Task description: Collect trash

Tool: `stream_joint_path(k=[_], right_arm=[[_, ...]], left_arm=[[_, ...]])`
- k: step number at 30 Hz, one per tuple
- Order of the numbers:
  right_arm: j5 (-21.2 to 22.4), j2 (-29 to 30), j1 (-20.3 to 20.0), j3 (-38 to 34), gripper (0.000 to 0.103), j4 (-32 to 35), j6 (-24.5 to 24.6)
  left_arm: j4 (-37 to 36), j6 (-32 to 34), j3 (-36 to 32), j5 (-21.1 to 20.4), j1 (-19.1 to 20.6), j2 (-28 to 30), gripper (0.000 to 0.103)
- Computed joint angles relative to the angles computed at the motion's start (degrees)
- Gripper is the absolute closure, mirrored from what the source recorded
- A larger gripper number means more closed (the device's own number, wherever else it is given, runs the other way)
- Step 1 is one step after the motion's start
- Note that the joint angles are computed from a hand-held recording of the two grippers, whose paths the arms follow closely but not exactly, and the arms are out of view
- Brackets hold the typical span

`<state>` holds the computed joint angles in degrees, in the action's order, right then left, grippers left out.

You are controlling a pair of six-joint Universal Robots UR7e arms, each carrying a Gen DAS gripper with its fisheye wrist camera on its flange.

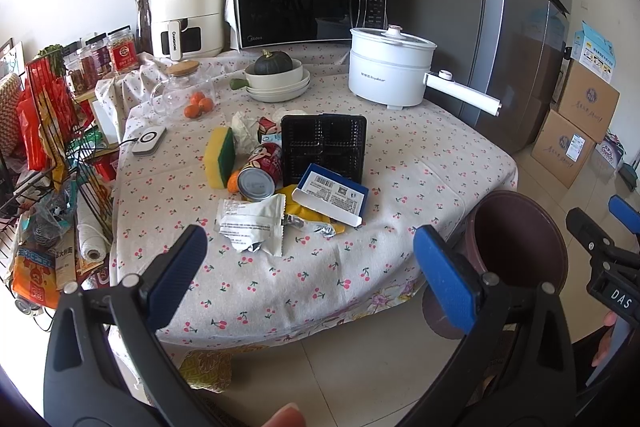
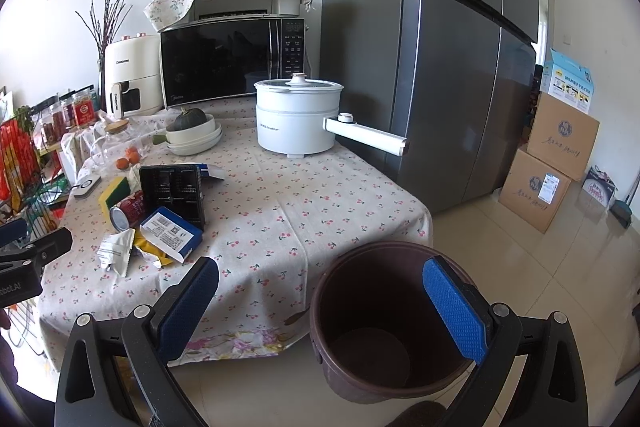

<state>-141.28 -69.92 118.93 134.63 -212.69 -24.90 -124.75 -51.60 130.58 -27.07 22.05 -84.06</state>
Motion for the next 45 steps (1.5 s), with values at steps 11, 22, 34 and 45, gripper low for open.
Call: stream_joint_path(k=[11,22,34,45], right_arm=[[0.6,-0.9,0.9,-1.1,0.000,3.0,0.1],[4.1,-2.7,-0.1,-13.5,0.000,34.5,3.2],[10.1,6.6,-6.9,-24.3,0.000,51.8,4.3],[11.2,11.0,-9.6,-29.5,0.000,57.2,4.4]], left_arm=[[2.7,-0.3,-1.2,-2.3,1.0,-0.5,0.001],[6.5,5.6,-11.1,-12.9,11.2,-0.5,0.001],[4.2,11.1,-17.1,-18.6,25.1,6.5,0.001],[8.4,13.7,-23.3,-21.5,30.6,15.1,0.002]])
